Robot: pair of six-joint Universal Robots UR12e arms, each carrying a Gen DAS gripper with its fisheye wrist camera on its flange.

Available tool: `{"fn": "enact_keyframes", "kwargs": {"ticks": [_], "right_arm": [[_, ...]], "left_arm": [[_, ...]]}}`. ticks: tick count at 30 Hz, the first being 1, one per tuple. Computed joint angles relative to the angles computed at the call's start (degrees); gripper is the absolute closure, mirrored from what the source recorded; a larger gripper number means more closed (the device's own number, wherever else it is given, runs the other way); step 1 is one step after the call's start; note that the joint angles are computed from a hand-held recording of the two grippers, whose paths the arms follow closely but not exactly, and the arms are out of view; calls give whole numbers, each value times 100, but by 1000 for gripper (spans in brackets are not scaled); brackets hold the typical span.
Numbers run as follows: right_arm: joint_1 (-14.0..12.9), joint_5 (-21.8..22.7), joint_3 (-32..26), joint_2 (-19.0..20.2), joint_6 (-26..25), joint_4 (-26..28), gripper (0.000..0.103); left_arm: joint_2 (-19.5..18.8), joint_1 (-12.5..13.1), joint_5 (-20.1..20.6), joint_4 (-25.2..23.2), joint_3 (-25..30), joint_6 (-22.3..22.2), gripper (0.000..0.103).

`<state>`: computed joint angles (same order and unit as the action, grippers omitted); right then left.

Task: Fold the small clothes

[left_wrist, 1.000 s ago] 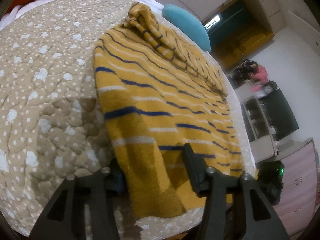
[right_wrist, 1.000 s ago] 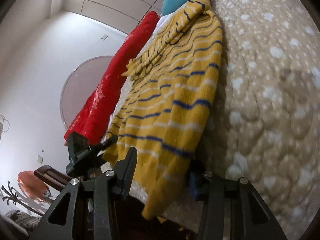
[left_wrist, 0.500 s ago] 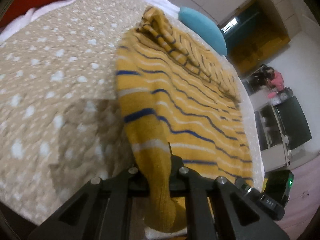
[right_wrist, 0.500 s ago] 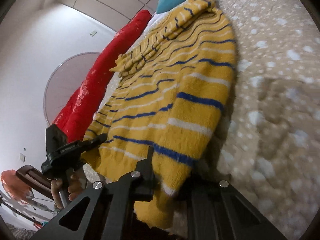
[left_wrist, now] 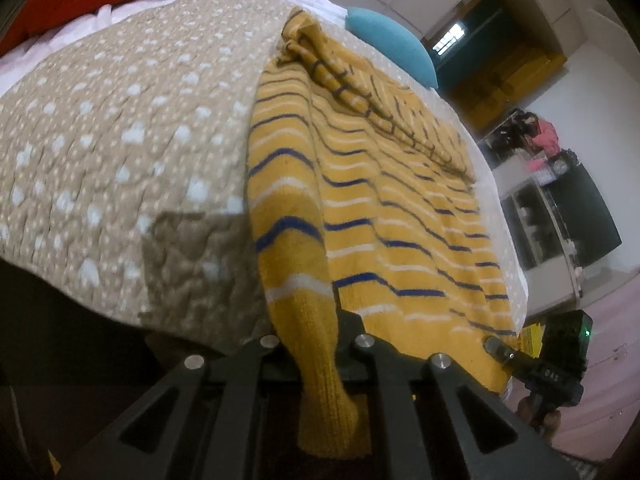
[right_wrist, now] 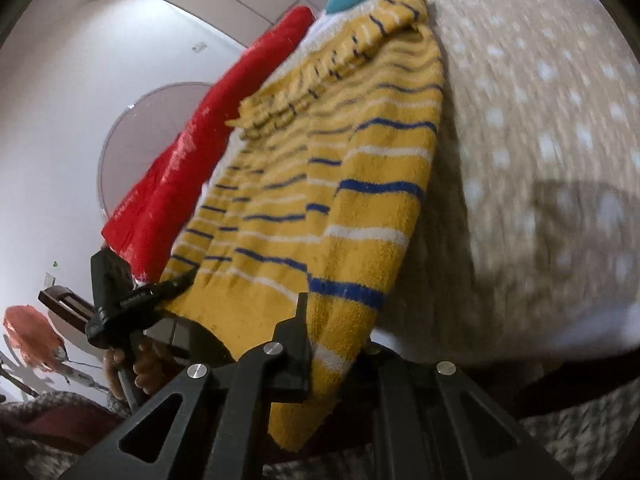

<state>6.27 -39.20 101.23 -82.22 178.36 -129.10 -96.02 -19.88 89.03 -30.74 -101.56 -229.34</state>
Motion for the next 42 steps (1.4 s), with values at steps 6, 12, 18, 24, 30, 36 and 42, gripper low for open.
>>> {"fn": "enact_keyframes", "kwargs": {"ticks": [6,12,18,24,30,36,42], "right_arm": [[-52,136,-186,93,-55,-63,94],[-5,394,-898,504,301,-711,93],[159,142,-2033,1364,1442,-1644,93],[252,-66,-2974,2081,2034,-1456,93],[256,161,-3890,2785,2715,-1239,93],[183,578,-4810,3617,4223,-1287,70],[168,470,-5357,4111,5496,-2099,57]], "left_arm": [[-49,118,-22,165,160,241,96],[-401,345,134,229,898,817,96],[-1081,626,137,-239,1945,928,96],[-1503,889,-108,-635,2488,750,96],[-2017,1041,-285,-1163,3264,945,95],[-2388,1419,-1231,-1013,3536,270,85],[-2536,1620,-1715,-198,3457,-588,67]]}}
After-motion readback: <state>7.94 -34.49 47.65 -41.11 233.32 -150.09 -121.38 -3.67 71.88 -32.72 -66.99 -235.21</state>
